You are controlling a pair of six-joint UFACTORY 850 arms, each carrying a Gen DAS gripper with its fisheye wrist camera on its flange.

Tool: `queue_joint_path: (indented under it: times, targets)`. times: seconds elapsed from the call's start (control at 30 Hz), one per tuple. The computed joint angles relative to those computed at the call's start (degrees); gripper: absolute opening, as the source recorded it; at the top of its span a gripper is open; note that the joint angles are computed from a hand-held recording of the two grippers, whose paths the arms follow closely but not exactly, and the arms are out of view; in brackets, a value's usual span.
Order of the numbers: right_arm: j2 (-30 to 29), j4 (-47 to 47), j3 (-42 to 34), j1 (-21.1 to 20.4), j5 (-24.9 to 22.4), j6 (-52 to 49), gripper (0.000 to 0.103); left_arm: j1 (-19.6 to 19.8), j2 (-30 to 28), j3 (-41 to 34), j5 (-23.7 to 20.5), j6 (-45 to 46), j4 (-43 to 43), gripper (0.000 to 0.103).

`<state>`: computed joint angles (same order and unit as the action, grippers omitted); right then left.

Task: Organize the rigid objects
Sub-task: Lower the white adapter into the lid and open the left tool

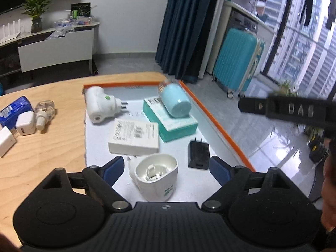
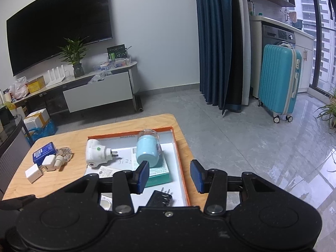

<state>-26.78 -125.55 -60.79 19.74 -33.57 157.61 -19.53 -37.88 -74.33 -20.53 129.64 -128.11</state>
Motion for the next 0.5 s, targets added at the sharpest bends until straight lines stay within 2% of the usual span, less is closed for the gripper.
queue_joint_path:
  times: [0.27,0.5]
  targets:
    - [-0.18,0.03,-1.08,1.40,0.53,-1.00,0.058,1.26,2.24,1.15,3.24,9.23,-13.12,0.094]
    - [-1.21,-0.59,-2.94,2.71,1.99,-2.00,0.067,2.67,3.75,1.82,5.92,14.17,-20.15,0.096]
